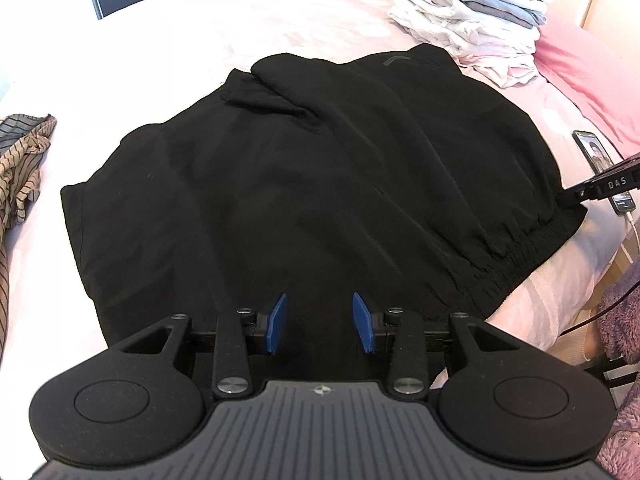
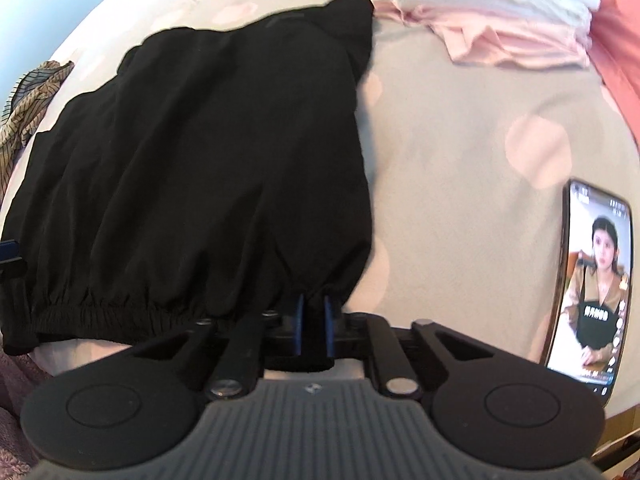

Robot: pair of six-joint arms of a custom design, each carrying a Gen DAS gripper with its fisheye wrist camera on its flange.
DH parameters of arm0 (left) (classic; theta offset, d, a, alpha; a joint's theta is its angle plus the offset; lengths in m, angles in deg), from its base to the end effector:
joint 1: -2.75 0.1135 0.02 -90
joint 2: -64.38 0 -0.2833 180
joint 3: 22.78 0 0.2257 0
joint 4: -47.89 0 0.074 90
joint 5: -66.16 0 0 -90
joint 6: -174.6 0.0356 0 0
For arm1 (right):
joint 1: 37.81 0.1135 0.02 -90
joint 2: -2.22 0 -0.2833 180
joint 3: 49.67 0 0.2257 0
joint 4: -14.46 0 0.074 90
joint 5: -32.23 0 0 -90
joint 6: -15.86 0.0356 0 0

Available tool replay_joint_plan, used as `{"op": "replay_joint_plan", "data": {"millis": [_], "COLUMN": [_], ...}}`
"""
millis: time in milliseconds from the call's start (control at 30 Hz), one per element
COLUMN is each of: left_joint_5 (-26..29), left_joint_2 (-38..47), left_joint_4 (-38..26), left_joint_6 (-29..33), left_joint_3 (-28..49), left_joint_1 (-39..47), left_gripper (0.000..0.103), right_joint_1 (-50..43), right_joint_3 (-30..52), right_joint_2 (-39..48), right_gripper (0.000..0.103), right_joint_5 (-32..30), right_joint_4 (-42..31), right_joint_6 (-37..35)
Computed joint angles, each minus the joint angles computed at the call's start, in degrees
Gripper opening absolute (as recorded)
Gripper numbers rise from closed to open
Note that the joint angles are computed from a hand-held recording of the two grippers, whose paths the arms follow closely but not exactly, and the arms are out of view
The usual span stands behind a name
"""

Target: Fold clothes

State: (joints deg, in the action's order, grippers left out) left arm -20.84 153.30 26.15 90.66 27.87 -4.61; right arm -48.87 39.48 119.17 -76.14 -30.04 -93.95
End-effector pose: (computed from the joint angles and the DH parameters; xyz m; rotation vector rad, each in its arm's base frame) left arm 0.2443 -0.0334 0.1621 0.3241 2.5977 -0.0765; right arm 0.3759 -0.0620 0.1581 -0.2782 2.7305 0.3140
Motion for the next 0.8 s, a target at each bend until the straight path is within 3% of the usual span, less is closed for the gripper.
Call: {"op": "replay_joint_plan", "data": {"millis": [167,400,800], "left_joint_5": [-0.5,-0.3,1.8], "left_joint_2": [-0.7,-2.5,-8.3], "left_joint_4": [-0.1,-0.2,0.4], "left_joint_6": [-0.4,-0.7,-0.4], "left_joint_3": [-0.5,-1.4,-5.6], "left_joint_1": [0.4,2.0,8.9], "left_gripper": [0.035,0.035,0.035], "right_joint_1": [0.6,2.4,16.0], "right_joint_3": [0.1,5.6,11.4], "right_joint_2": [-2.6,-3.9,-4.2], "right_gripper": [0.009,0.009,0.008], "right_joint_5": [-1.5,-7.8,-14.1], "right_joint_4": [0.3,-4.9,-7.8], "right_joint_6": [2.7,8.2,13.9]}}
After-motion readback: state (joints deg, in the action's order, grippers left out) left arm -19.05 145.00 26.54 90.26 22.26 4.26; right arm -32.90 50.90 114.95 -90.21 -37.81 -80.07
